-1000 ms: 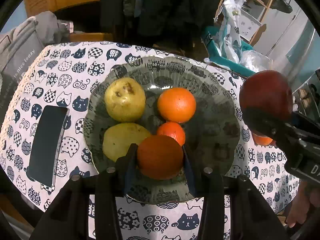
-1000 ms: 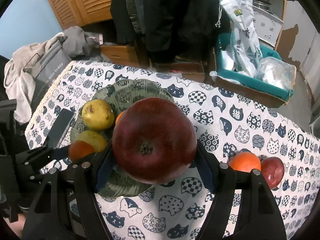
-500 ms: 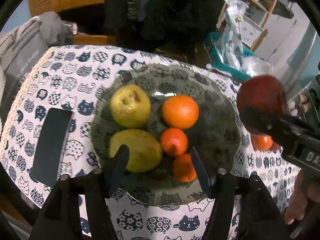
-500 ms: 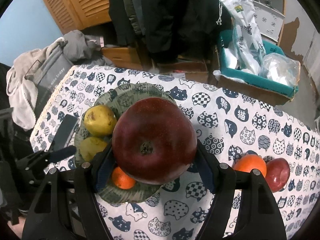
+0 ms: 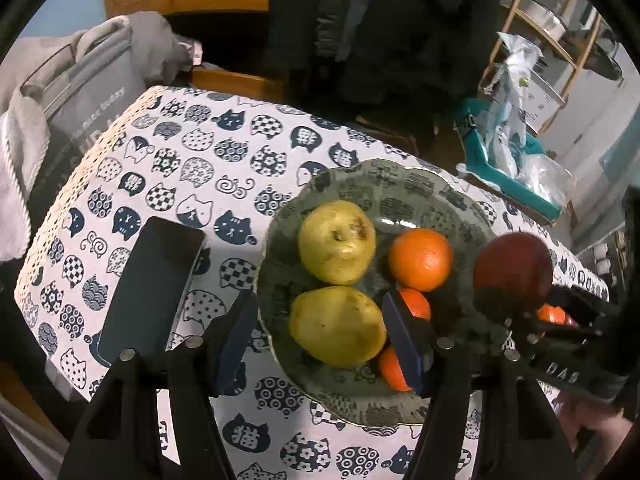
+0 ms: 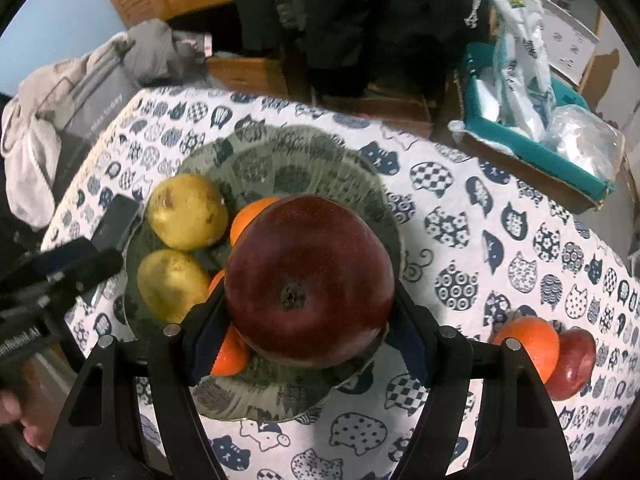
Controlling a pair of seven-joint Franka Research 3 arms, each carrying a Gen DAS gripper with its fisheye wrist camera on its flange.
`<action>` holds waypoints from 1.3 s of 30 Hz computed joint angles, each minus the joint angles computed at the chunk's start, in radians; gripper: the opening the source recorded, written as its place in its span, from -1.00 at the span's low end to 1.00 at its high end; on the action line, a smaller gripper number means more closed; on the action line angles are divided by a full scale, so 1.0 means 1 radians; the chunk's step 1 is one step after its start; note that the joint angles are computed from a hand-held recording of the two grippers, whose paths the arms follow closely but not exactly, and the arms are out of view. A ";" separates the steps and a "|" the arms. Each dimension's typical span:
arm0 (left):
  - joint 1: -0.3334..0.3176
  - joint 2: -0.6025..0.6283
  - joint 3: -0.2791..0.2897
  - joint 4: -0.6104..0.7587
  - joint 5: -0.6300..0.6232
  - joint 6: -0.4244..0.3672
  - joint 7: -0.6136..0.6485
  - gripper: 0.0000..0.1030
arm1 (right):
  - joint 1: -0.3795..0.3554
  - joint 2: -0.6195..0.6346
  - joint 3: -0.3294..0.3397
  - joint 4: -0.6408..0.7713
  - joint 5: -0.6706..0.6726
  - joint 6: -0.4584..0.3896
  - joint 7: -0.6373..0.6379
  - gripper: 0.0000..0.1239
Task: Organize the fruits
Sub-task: 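Lower the tangerine into the glass bowl with the left tool while the right tool lowers the red apple, then open both tools and raise them away from the glass bowl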
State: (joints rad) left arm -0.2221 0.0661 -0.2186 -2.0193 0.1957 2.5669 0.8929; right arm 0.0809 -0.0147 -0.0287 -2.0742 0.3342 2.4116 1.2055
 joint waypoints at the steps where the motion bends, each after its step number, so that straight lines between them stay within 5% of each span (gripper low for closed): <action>1: 0.002 -0.001 0.001 -0.003 -0.003 0.003 -0.001 0.29 | 0.002 0.003 0.002 -0.001 -0.005 -0.001 0.000 0.20; 15: 0.005 -0.010 0.003 -0.011 0.009 -0.001 -0.007 0.29 | 0.010 0.037 0.006 0.014 -0.053 -0.045 0.005 0.23; 20: 0.003 -0.020 0.003 -0.015 0.019 0.000 -0.015 0.40 | 0.008 0.020 0.004 0.009 -0.011 -0.012 -0.015 0.37; 39: -0.018 -0.128 -0.014 -0.027 0.048 0.037 0.001 0.47 | -0.008 -0.152 -0.010 -0.016 0.009 0.097 -0.001 0.37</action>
